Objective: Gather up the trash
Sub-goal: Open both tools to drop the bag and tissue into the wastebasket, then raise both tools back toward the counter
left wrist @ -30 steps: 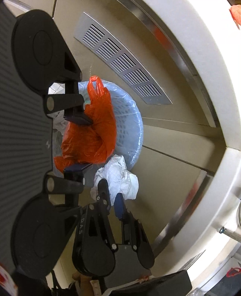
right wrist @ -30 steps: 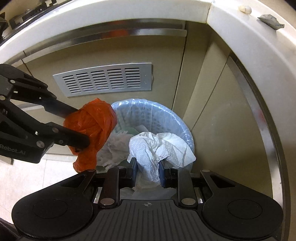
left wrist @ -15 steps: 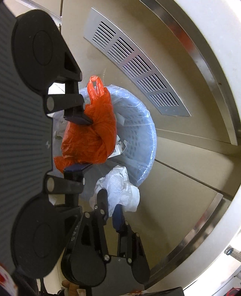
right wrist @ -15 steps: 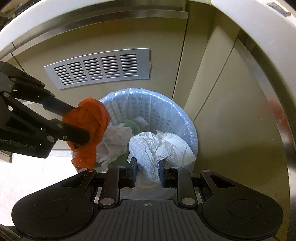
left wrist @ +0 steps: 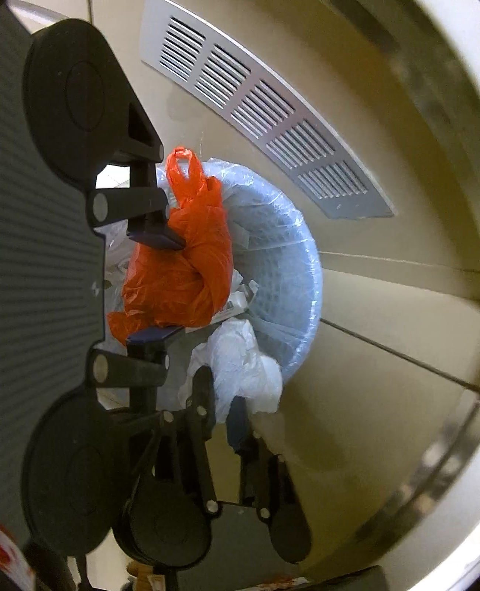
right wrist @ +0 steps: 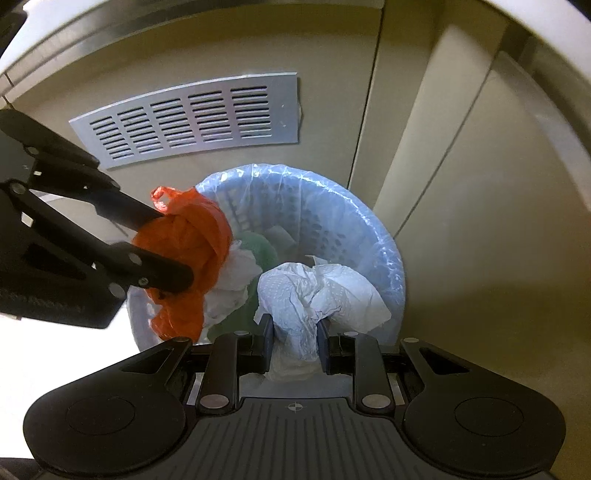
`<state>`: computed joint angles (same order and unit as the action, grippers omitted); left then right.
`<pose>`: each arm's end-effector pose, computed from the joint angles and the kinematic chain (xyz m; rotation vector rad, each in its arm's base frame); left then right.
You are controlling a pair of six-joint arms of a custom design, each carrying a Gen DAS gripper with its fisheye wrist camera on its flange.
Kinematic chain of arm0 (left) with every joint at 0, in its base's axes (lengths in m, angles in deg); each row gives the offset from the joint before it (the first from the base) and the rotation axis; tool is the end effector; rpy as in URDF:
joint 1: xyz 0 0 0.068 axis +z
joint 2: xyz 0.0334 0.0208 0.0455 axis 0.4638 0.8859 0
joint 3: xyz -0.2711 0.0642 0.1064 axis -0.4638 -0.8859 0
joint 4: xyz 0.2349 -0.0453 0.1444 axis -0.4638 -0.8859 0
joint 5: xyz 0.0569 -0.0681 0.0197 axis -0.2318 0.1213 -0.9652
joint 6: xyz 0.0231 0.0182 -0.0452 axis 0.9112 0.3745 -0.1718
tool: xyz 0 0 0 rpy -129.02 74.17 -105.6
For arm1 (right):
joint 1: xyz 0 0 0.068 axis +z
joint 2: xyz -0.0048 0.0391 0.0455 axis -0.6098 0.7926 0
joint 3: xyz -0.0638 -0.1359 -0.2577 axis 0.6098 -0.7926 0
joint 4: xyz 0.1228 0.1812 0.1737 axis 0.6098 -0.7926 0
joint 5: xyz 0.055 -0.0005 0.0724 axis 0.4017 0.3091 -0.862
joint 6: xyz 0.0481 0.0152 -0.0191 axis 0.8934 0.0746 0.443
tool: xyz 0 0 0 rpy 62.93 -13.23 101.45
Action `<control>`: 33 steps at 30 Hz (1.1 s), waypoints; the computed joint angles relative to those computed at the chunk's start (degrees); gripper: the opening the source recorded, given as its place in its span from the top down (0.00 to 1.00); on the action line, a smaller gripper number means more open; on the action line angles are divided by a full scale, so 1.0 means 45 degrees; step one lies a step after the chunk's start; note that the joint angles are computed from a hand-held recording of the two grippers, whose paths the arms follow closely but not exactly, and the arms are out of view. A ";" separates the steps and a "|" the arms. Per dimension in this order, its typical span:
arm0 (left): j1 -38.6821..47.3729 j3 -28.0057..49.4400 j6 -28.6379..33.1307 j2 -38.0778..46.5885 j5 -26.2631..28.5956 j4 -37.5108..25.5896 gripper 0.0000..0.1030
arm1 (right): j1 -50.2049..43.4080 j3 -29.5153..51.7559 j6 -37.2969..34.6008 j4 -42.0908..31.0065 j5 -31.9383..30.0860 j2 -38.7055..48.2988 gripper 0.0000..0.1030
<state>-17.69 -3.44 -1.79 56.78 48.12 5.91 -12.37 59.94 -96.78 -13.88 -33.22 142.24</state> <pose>0.1680 -0.1694 0.1678 0.4765 2.7877 -0.2806 0.1914 0.0929 0.1164 -0.7981 2.6084 0.1861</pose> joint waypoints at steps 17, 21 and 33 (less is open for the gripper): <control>0.0500 -0.1113 0.1446 0.3758 0.0613 0.4071 0.62 | -0.0391 0.0214 -0.1652 0.4074 -0.0243 0.4985 0.76; 0.0195 -0.1310 0.1298 0.3362 0.0307 0.3823 0.57 | -0.0448 0.0042 -0.2048 0.4035 -0.0324 0.4658 0.76; -0.0092 -0.2111 0.0620 -0.0791 -0.0500 0.1437 0.43 | -0.0353 -0.0122 -0.1617 0.2569 -0.0382 0.2358 0.46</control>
